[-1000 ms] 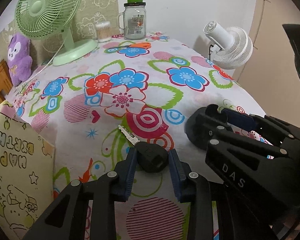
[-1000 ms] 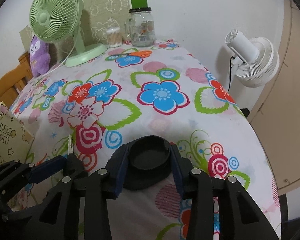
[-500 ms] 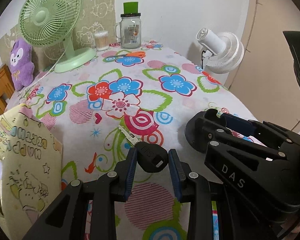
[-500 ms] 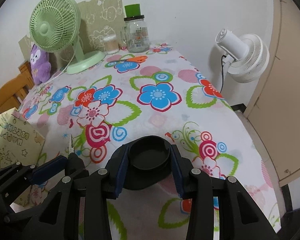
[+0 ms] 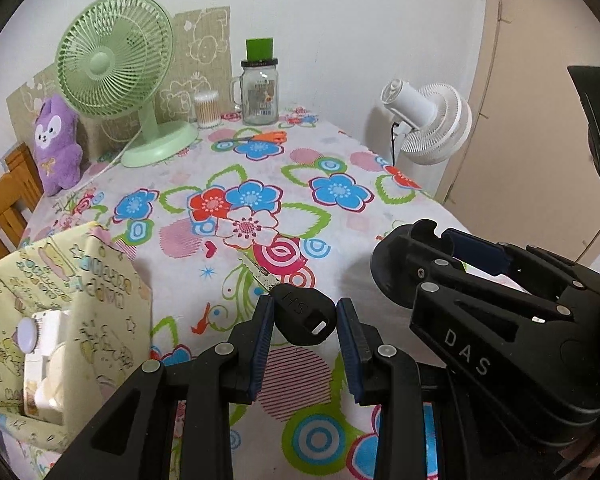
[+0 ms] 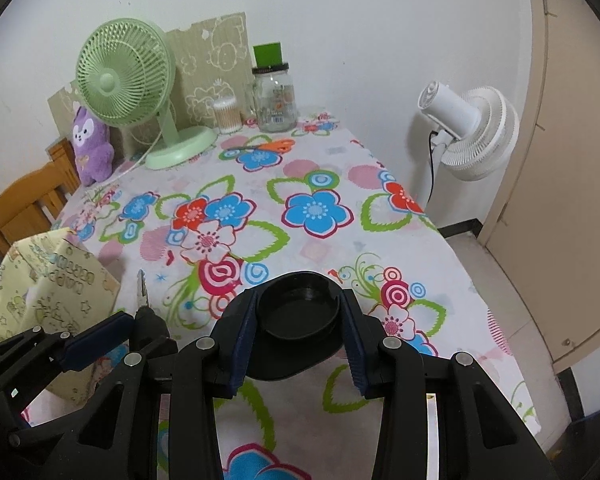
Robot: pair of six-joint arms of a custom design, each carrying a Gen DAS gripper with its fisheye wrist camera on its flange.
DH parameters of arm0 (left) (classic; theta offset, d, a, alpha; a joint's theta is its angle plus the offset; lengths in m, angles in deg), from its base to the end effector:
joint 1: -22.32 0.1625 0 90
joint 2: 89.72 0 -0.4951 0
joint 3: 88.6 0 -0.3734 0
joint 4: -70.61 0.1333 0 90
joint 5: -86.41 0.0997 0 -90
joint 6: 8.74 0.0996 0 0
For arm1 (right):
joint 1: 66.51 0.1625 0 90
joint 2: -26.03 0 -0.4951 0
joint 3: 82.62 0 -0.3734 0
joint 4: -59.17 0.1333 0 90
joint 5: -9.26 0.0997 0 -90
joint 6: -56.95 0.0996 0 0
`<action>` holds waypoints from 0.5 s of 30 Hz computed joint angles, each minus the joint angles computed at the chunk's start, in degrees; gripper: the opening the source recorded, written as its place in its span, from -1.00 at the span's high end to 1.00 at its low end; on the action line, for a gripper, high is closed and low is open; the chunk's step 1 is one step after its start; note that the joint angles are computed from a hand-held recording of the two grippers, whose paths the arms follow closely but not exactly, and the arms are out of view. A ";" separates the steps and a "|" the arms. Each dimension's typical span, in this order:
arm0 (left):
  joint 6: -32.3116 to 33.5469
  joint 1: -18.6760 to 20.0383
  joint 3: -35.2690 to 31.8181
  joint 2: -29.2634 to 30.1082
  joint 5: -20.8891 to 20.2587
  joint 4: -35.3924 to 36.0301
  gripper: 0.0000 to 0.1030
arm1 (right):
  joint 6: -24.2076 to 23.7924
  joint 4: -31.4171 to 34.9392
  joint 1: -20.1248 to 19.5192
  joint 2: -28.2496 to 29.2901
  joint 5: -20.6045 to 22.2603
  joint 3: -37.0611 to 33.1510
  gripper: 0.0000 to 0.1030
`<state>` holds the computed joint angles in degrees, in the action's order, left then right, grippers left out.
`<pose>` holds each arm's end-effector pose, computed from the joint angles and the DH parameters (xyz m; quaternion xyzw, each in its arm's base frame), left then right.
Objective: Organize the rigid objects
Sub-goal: 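Lift and carry the car key and black cap with both tools over the yellow box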
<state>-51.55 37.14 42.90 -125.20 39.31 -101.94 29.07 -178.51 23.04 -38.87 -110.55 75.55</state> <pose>-0.3778 -0.3080 -0.0157 0.2988 0.8757 -0.2551 0.2806 0.0813 -0.3177 0.2688 0.0895 -0.8628 0.3724 0.3299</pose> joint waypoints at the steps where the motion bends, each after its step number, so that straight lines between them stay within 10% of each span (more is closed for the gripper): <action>1: -0.24 -0.30 0.19 -0.34 0.11 0.24 0.38 | 0.23 -0.04 0.57 -0.14 -0.37 0.15 0.16; 15: -3.59 -4.47 3.04 -5.32 1.36 3.14 0.38 | 3.52 -0.91 8.14 -1.49 -4.64 1.71 0.16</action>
